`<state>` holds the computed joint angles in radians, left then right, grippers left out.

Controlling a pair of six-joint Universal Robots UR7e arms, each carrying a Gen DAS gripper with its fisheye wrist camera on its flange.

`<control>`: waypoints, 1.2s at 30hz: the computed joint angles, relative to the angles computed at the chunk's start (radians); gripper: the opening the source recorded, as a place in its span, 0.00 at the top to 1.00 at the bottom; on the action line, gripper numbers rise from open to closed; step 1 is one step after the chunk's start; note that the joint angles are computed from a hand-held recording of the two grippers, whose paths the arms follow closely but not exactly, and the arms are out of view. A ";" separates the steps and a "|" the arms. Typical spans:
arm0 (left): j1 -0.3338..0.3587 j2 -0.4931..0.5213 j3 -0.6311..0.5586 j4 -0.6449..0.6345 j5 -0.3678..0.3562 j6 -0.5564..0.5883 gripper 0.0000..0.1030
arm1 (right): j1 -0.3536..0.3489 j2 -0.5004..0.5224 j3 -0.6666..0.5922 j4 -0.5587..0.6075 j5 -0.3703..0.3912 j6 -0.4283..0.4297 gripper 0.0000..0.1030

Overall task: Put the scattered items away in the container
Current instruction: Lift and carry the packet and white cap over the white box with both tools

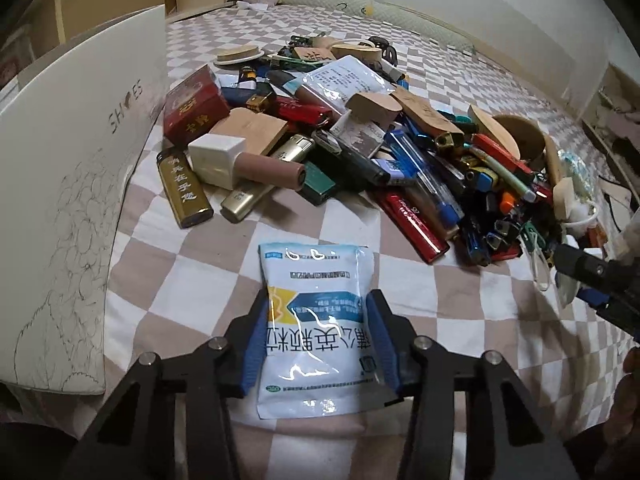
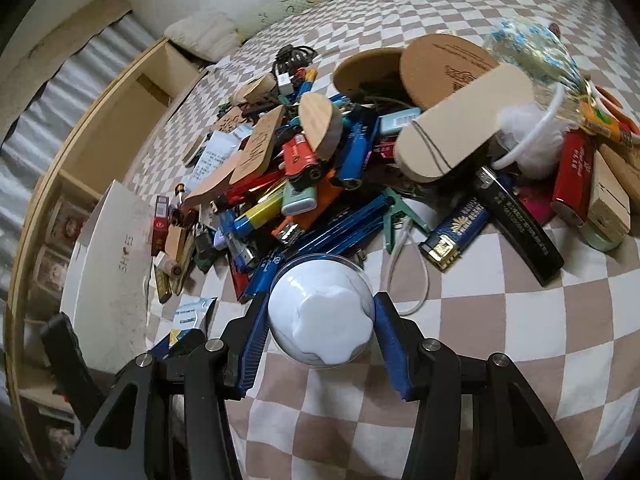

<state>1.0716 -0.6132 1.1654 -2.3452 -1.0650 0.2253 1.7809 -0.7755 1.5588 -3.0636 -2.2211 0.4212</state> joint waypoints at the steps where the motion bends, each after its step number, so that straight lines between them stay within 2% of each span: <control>1: 0.001 -0.004 0.000 0.007 -0.008 -0.005 0.55 | 0.001 0.002 -0.002 0.002 -0.001 0.000 0.49; 12: 0.013 -0.043 0.015 0.037 -0.048 -0.030 0.55 | 0.013 -0.001 0.002 0.001 -0.015 -0.015 0.49; 22: 0.012 -0.071 0.017 -0.002 -0.083 0.017 0.55 | 0.045 0.000 0.019 -0.035 -0.071 0.007 0.49; 28: 0.004 -0.089 0.012 -0.013 -0.118 0.050 0.55 | 0.074 0.014 -0.008 -0.031 -0.127 -0.028 0.49; 36: -0.006 -0.108 -0.020 -0.055 -0.171 0.064 0.55 | 0.104 0.027 -0.064 -0.047 -0.140 -0.073 0.49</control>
